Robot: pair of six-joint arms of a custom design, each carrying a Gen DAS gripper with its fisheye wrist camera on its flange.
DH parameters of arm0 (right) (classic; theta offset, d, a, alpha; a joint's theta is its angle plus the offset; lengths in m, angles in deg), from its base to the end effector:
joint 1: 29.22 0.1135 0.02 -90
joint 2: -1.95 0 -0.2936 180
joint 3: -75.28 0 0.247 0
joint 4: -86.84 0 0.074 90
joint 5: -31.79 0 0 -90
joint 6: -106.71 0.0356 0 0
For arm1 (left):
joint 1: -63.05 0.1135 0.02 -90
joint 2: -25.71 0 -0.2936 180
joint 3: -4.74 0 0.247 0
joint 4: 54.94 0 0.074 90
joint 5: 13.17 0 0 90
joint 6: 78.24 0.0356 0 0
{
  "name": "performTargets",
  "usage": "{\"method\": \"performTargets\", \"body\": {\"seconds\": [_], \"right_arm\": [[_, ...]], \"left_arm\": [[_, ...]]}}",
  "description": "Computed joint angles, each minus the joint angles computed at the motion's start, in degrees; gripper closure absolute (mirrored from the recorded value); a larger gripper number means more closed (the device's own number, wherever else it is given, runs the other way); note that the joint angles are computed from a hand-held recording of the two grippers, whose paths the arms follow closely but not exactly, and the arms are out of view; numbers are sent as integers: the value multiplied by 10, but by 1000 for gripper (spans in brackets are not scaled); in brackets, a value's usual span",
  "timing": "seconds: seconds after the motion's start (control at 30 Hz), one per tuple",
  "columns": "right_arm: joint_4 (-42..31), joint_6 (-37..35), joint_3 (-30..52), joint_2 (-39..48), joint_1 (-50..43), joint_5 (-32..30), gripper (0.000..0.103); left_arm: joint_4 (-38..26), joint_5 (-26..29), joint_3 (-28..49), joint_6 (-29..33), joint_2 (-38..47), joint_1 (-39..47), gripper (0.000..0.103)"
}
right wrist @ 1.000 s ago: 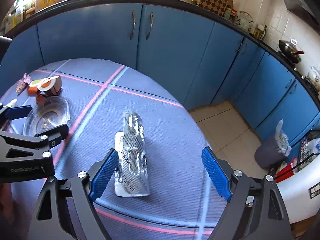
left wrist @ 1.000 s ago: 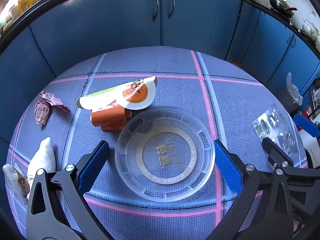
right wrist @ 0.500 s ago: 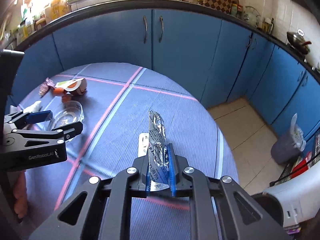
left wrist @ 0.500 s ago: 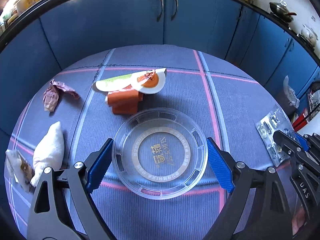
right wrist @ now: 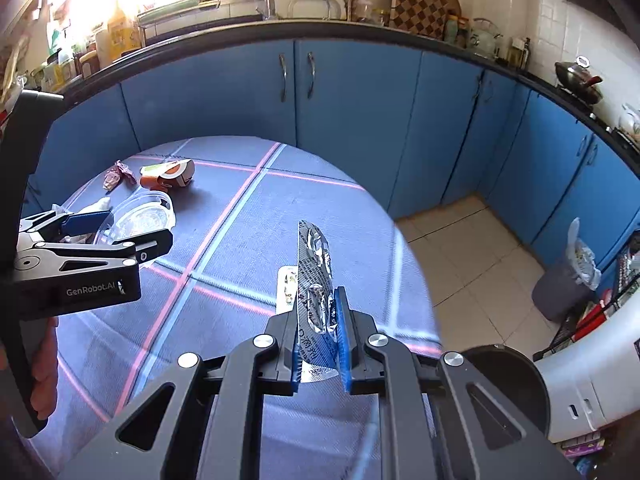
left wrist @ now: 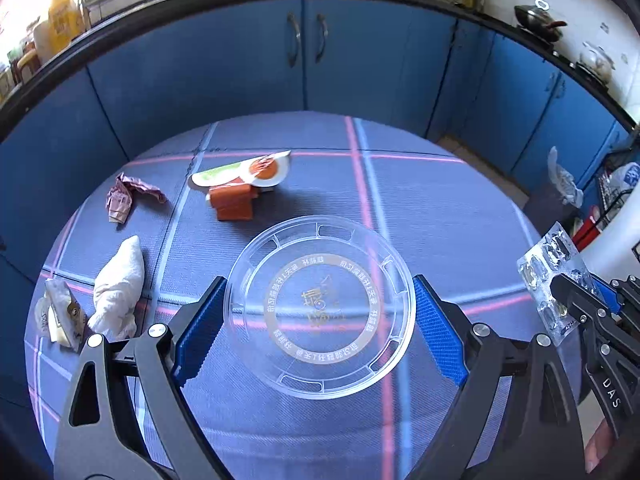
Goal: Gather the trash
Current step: 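Carry the blister pack and clear lid over the black bin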
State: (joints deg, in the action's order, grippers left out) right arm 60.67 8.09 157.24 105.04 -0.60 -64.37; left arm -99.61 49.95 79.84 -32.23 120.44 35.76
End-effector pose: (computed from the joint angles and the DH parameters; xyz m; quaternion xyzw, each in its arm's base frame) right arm 0.3415 0.1907 0.2300 -0.3155 0.8751 0.1124 0.3493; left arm 0.2942 -0.1337 0.2278 -0.1888 0.9307 0.0581 0.3078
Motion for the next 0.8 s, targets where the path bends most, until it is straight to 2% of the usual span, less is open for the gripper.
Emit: {"method": "performTargets", "body": {"seconds": [0.43, 0.8], "right_arm": [[-5, -23, -80, -114, -59, -18, 89], [-5, -41, -115, -167, -111, -39, 89]], "left_arm": [[-88, -59, 93, -38, 17, -103, 15], [-142, -91, 168, -51, 52, -161, 15]]}}
